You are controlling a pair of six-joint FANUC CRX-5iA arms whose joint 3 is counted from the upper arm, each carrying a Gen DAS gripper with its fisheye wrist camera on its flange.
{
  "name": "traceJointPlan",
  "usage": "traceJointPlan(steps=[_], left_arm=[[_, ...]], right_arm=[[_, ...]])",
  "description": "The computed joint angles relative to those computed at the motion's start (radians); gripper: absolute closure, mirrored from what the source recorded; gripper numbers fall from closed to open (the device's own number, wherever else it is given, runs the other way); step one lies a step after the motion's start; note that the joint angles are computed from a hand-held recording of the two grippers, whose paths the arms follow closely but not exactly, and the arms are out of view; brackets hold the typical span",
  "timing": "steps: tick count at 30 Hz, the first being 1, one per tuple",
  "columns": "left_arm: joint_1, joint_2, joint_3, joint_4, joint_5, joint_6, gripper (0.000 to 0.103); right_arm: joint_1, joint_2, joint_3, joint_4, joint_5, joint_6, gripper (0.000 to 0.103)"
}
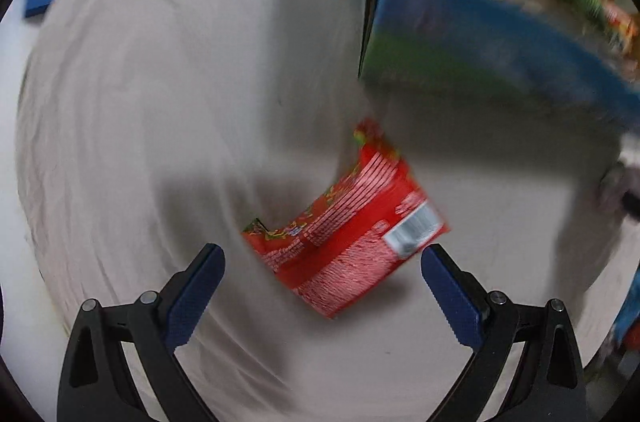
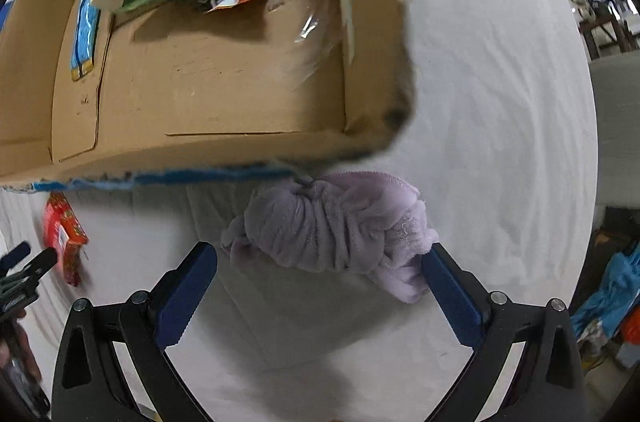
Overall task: Organize soft objects
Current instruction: 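Grasp the red snack packet with the left gripper while the right grasps the lilac cloth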
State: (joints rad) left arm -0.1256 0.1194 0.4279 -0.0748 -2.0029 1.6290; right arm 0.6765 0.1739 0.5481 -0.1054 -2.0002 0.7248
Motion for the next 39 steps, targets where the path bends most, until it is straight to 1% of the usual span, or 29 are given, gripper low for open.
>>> traceJointPlan(steps=[2,4,6,8,9,12,14,15,17,18,20,22,23,26,28,30,31,32,33,34,35,36,37,38,39], left_arm=[[0.005,0.011,-0.025,0.021,0.001,-0.036,0.002],[-0.007,0.020,-0.036,0.012,-0.005,-0.063,0.002],[-0.025,0.024,-0.040,0.002,0.005,-0.085,0.002],[-0.029,0.021,-0.044,0.015,0.017,-0.072,0.003],[-0.026,0.014,-0.053,0.043,0.029,-0.055,0.005],[-0.023,0.011,-0.064,0.125,0.033,-0.015,0.006],[-0.028,0.009,-0.068,0.161,0.032,-0.009,0.006],[-0.032,0.008,-0.070,0.179,0.027,-0.004,0.006],[-0.037,0.009,-0.069,0.206,0.015,-0.001,0.006],[-0.041,0.011,-0.063,0.210,0.006,0.001,0.006],[-0.054,0.013,-0.037,0.178,0.004,-0.001,0.006],[-0.073,0.023,-0.005,0.137,0.003,0.007,0.006],[-0.074,0.036,0.018,0.124,-0.005,0.010,0.006],[-0.076,0.061,0.016,0.118,0.008,0.021,0.006],[-0.092,0.081,0.020,0.096,0.019,0.021,0.006],[-0.096,0.093,0.016,0.100,0.031,0.025,0.006],[-0.093,0.097,0.008,0.111,0.038,0.031,0.006],[-0.093,0.100,0.004,0.119,0.042,0.040,0.006],[-0.089,0.094,-0.009,0.131,0.051,0.048,0.011],[-0.087,0.098,-0.013,0.150,0.062,0.058,0.018],[-0.094,0.101,-0.005,0.140,0.060,0.064,0.024],[-0.101,0.100,0.001,0.131,0.059,0.072,0.032],[-0.104,0.102,0.006,0.132,0.056,0.084,0.037],[-0.105,0.100,0.006,0.137,0.055,0.099,0.044],[-0.106,0.090,-0.005,0.138,0.057,0.105,0.048]], right_arm=[[0.010,0.009,0.006,0.015,-0.009,0.034,0.000],[0.023,0.029,0.019,0.029,-0.036,0.075,0.000],[0.026,0.036,0.019,0.016,-0.045,0.102,0.000],[0.015,0.031,0.018,-0.032,-0.041,0.109,0.000],[0.009,0.023,0.013,-0.057,-0.037,0.105,0.000],[-0.020,-0.009,0.013,-0.166,-0.022,0.103,0.000],[-0.012,-0.024,0.022,-0.182,-0.028,0.116,0.000],[0.009,-0.024,0.029,-0.153,-0.039,0.134,0.000],[0.065,-0.015,0.030,-0.053,-0.061,0.203,0.000],[0.107,-0.011,0.017,0.025,-0.067,0.253,0.000],[0.163,-0.003,-0.014,0.144,-0.066,0.346,0.000],[0.196,0.005,-0.046,0.209,-0.057,0.415,0.000],[0.204,0.008,-0.061,0.226,-0.048,0.442,0.000],[0.204,0.023,-0.092,0.234,-0.037,0.470,0.000],[0.196,0.024,-0.101,0.212,-0.022,0.464,0.000],[0.195,0.025,-0.094,0.191,-0.005,0.452,0.000],[0.190,0.020,-0.093,0.180,-0.006,0.448,0.003],[0.186,0.024,-0.084,0.161,-0.016,0.437,0.014],[0.181,0.036,-0.062,0.139,-0.031,0.428,0.028],[0.180,0.038,-0.056,0.129,-0.039,0.420,0.034],[0.175,0.035,-0.048,0.101,-0.049,0.403,0.037],[0.168,0.027,-0.049,0.082,-0.052,0.395,0.040],[0.164,0.023,-0.044,0.060,-0.058,0.380,0.041],[0.154,0.020,-0.032,0.022,-0.069,0.356,0.042],[0.141,0.018,-0.019,-0.022,-0.079,0.333,0.042]])
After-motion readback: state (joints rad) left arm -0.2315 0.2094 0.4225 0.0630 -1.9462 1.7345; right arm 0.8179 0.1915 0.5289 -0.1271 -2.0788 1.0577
